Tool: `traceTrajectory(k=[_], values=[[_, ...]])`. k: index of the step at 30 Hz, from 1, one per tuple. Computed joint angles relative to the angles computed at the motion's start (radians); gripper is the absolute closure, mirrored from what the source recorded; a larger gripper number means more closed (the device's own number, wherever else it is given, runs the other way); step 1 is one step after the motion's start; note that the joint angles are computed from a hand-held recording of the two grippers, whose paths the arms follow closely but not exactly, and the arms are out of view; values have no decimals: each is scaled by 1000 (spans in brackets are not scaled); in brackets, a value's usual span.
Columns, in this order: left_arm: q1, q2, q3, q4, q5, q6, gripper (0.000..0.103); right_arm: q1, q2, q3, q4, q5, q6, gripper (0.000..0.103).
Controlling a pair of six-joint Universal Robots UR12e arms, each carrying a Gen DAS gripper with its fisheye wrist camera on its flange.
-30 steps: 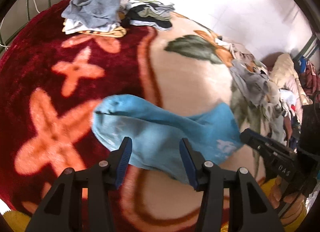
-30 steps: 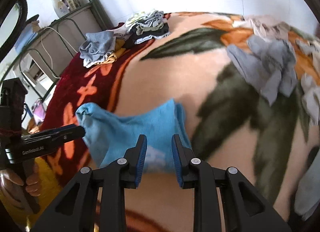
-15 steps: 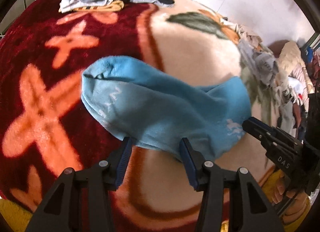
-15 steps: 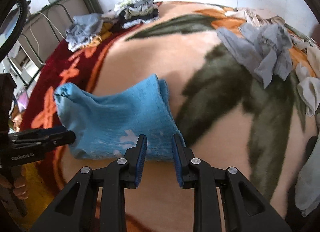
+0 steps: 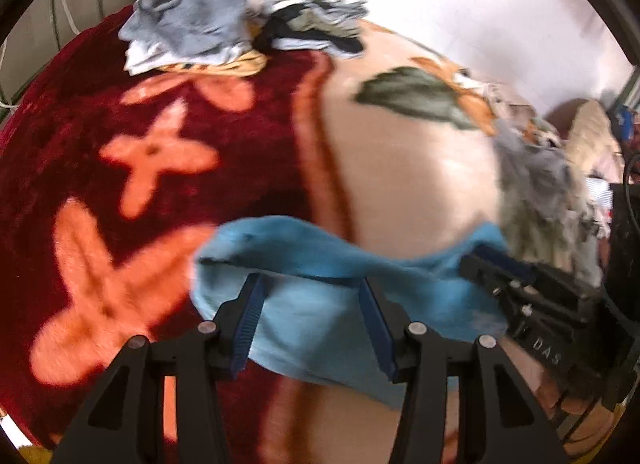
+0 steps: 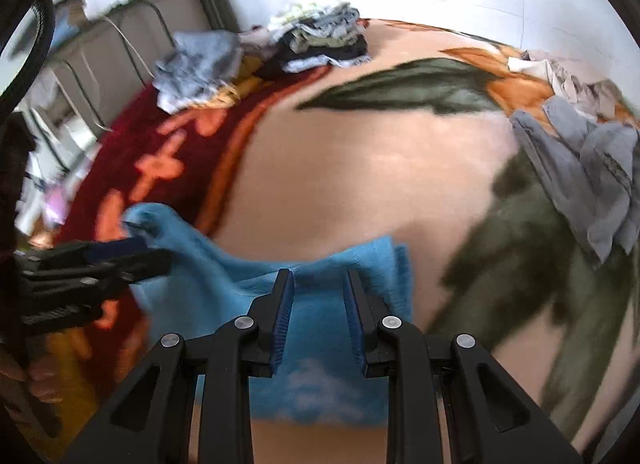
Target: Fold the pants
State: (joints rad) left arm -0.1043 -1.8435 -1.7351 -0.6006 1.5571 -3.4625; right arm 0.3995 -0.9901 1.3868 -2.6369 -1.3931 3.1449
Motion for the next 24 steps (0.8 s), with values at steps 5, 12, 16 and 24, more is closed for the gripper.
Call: traceTrajectory(k=[5, 12, 16, 24], values=[[27, 13, -38, 20, -34, 0, 52, -2, 21, -16, -38, -22, -14, 82], [20, 33, -36, 8, -44, -9, 51, -16, -22, 5, -9, 21, 38, 80], [11, 50, -35, 1, -49, 0, 45, -21, -65, 52, -25, 18, 47, 77], [-21, 63, -31, -32, 9, 32, 40, -26, -127, 148, -4, -39, 129, 68]])
